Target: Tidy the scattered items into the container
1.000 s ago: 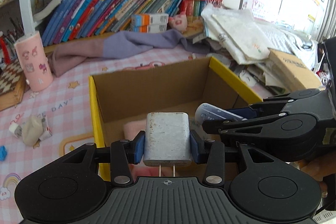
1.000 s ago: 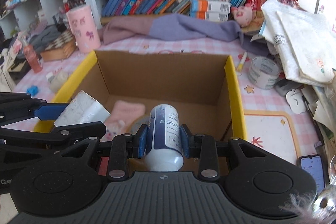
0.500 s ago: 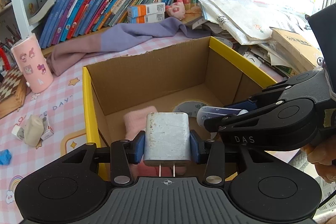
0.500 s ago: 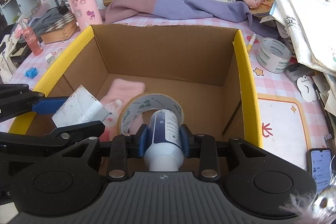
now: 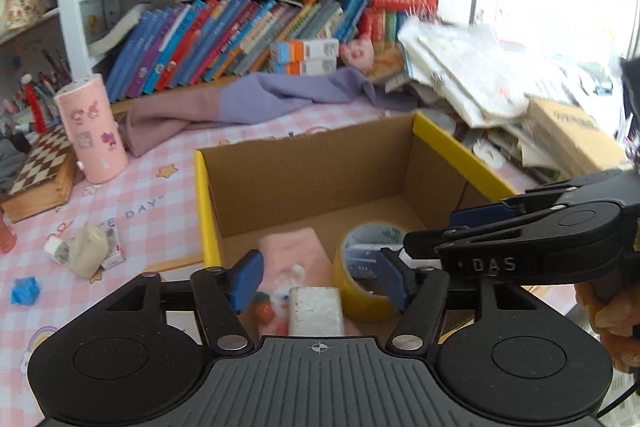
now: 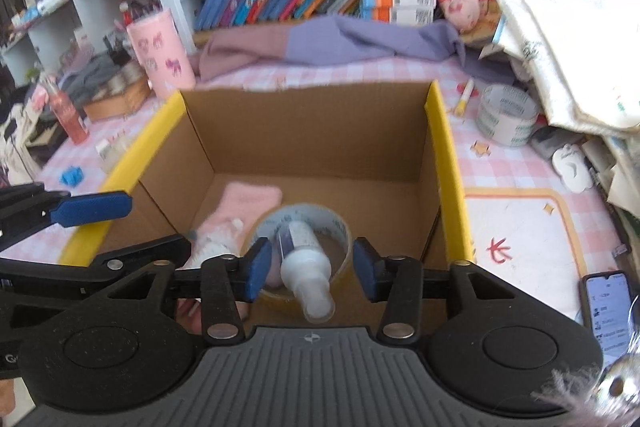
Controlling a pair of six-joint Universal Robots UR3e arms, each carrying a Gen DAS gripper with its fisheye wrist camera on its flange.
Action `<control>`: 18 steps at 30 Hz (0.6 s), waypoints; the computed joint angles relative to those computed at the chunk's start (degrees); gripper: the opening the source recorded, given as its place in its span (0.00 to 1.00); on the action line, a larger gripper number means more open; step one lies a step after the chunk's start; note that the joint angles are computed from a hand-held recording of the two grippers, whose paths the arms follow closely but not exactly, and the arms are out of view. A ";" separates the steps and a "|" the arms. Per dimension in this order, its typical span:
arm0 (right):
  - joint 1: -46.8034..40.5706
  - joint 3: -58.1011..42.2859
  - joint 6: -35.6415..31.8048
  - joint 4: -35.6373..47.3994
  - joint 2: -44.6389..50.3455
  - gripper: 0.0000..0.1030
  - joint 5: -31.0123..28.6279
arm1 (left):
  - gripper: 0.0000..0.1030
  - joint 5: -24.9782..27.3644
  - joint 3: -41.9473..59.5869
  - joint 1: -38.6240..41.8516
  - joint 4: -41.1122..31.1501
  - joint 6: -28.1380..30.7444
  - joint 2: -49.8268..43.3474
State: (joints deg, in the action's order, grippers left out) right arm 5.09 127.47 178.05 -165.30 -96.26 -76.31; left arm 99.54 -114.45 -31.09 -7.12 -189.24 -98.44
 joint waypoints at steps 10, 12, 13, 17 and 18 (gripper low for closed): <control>1.09 4.51 2.67 -2.21 -7.97 0.47 -1.63 | 0.68 4.80 -3.41 -3.07 2.42 -3.13 3.73; 1.92 5.65 3.44 -2.91 -9.33 0.47 -2.98 | 0.69 5.53 -4.43 -3.58 2.46 -3.64 4.81; 2.40 6.24 3.83 -3.26 -9.97 0.47 -3.79 | 0.71 5.90 -5.19 -3.80 2.60 -4.06 5.52; 5.43 8.77 5.75 -5.37 -12.30 0.47 -8.25 | 0.73 6.58 -9.07 -4.24 2.62 -6.14 9.33; 6.57 9.27 6.43 -6.16 -12.52 0.48 -9.91 | 0.73 6.71 -9.98 -4.31 2.44 -6.48 10.32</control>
